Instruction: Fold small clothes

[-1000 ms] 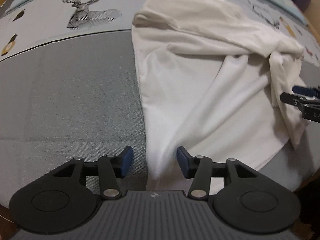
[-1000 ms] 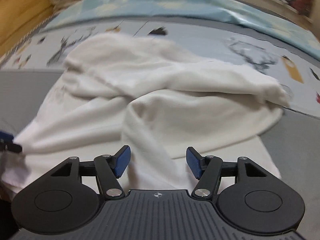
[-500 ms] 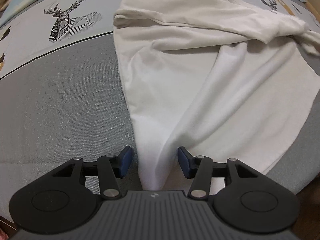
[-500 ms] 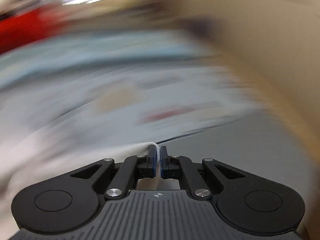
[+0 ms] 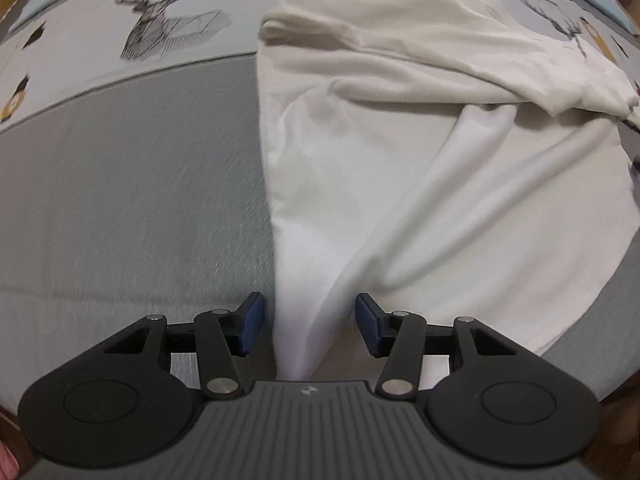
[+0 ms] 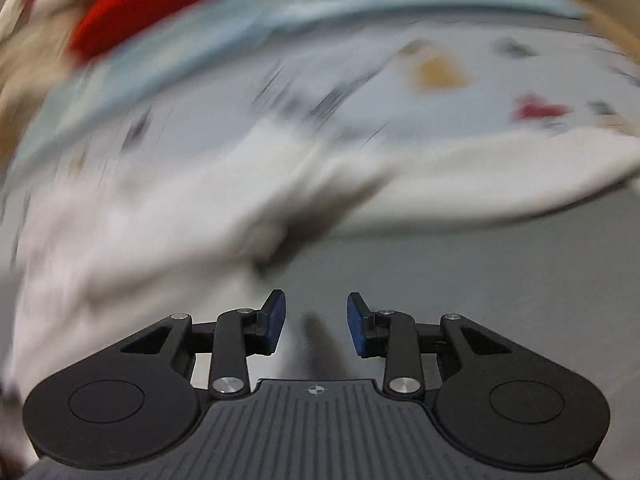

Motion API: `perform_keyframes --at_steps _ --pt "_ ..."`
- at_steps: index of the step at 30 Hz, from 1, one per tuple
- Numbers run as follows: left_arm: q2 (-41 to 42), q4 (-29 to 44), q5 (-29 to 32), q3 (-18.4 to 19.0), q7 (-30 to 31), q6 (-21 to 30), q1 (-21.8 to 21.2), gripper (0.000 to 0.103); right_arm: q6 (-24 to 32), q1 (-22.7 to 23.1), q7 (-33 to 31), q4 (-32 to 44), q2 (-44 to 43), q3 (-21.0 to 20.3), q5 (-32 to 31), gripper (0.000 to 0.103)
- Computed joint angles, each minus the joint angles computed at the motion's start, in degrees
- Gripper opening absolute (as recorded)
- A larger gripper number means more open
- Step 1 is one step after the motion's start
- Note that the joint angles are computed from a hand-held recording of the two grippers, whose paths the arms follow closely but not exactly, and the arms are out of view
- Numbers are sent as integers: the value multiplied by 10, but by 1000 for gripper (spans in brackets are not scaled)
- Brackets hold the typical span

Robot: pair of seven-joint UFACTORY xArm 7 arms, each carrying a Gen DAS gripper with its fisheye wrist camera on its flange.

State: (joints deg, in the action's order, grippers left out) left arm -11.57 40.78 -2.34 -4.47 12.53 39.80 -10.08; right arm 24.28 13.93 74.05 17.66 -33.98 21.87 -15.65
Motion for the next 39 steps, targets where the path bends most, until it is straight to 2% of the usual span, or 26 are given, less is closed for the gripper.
perform_keyframes --at_steps 1,2,3,4,5,6,7,8,10,12,15,18,22,26,29,30,31,33,34,35,36,37,38,39 --pt "-1 -1 3 0 -6 3 2 56 13 7 -10 21 34 11 -4 33" --pt "-2 -2 5 0 -11 7 4 56 34 15 -19 37 56 17 -7 27" --pt "-3 -3 4 1 -12 10 4 55 54 10 -6 48 64 38 -31 10" --pt "-3 -5 0 3 -9 12 3 51 68 21 -10 51 59 36 -34 4" --pt "-5 -8 -6 5 -1 12 2 48 79 34 -6 49 49 28 -25 3" --pt "-10 -13 -15 7 11 9 -1 37 102 51 -1 44 24 17 -6 3" --pt "-14 -18 -29 10 30 7 -7 20 125 70 -8 31 -10 1 11 3" --pt "-17 -21 -49 14 54 5 -14 10 143 82 -5 25 -34 0 22 3" --pt "-30 -32 -85 18 98 -4 -28 10 193 107 -10 16 -100 -13 50 3" --pt "-43 -41 -109 17 135 -8 -43 9 281 134 -17 25 -155 -2 71 3" --pt "-54 -50 -124 14 172 6 -58 9 377 170 -19 41 -168 13 118 3" --pt "-62 -61 -90 -3 176 20 -57 9 433 204 -9 35 -157 15 177 3" --pt "-66 -63 -78 -1 170 34 -54 10 424 215 -10 34 -127 26 182 4" --pt "-75 -70 -47 -5 169 37 -45 10 406 211 21 22 -157 37 160 10" --pt "-93 -84 -39 -1 192 38 -51 10 399 227 -27 13 -140 -4 181 9" --pt "-92 -82 -45 4 200 39 -52 10 397 222 -27 10 -131 -6 186 9" --pt "-92 -80 -54 9 206 37 -53 16 390 211 -17 7 -133 1 178 9" --pt "-96 -81 -81 19 218 20 -56 22 383 175 31 14 -153 42 123 11" --pt "-101 -82 -97 26 225 13 -58 24 377 153 61 17 -170 63 88 16" --pt "-102 -79 -122 33 230 0 -62 24 362 139 82 13 -187 70 65 28" --pt "-101 -76 -145 37 232 -11 -66 24 339 127 102 4 -202 73 46 35" --pt "-100 -73 -164 38 230 -23 -70 24 311 112 125 -7 -212 75 32 49" --pt "-96 -69 -186 39 227 -41 -76 24 286 102 142 -14 -211 75 24 54" --pt "-99 -69 -203 35 220 -52 -82 24 256 93 151 -24 -207 68 19 54"
